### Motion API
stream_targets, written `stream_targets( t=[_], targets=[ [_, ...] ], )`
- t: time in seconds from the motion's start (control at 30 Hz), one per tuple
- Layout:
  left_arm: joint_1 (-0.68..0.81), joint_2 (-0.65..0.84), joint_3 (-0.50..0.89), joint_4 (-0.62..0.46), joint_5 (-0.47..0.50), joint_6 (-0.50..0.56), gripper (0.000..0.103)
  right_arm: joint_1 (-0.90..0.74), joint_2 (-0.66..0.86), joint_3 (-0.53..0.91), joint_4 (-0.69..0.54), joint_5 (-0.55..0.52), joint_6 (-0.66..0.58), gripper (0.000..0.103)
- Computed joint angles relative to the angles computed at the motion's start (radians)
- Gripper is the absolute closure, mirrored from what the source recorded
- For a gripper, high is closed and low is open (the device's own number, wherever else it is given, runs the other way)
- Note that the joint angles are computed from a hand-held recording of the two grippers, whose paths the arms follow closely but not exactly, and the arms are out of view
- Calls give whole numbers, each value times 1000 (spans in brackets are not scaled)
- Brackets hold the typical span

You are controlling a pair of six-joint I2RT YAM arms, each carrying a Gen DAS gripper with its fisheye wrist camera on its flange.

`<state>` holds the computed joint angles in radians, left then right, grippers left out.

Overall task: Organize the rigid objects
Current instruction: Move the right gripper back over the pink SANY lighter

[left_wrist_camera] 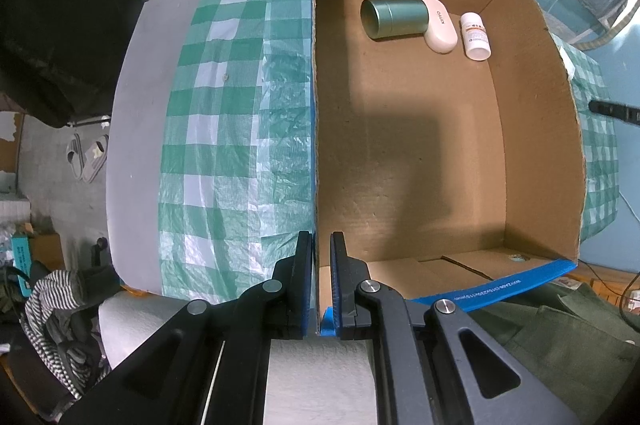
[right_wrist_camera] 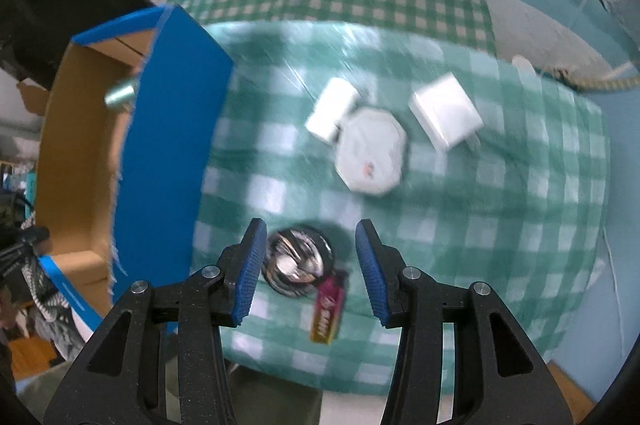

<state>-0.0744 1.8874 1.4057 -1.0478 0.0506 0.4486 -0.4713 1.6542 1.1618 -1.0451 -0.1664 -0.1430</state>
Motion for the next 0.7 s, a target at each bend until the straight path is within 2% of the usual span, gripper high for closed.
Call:
stream_targets(
  t=[0.37,0.7],
  targets=[
    [2,-3,-2,0,1,-1,95,-86,9,-180,76,48,-24,56],
    [7,-6,-5,-2,4,0,95,-97,50,-220,138,75,5,56]
  ],
)
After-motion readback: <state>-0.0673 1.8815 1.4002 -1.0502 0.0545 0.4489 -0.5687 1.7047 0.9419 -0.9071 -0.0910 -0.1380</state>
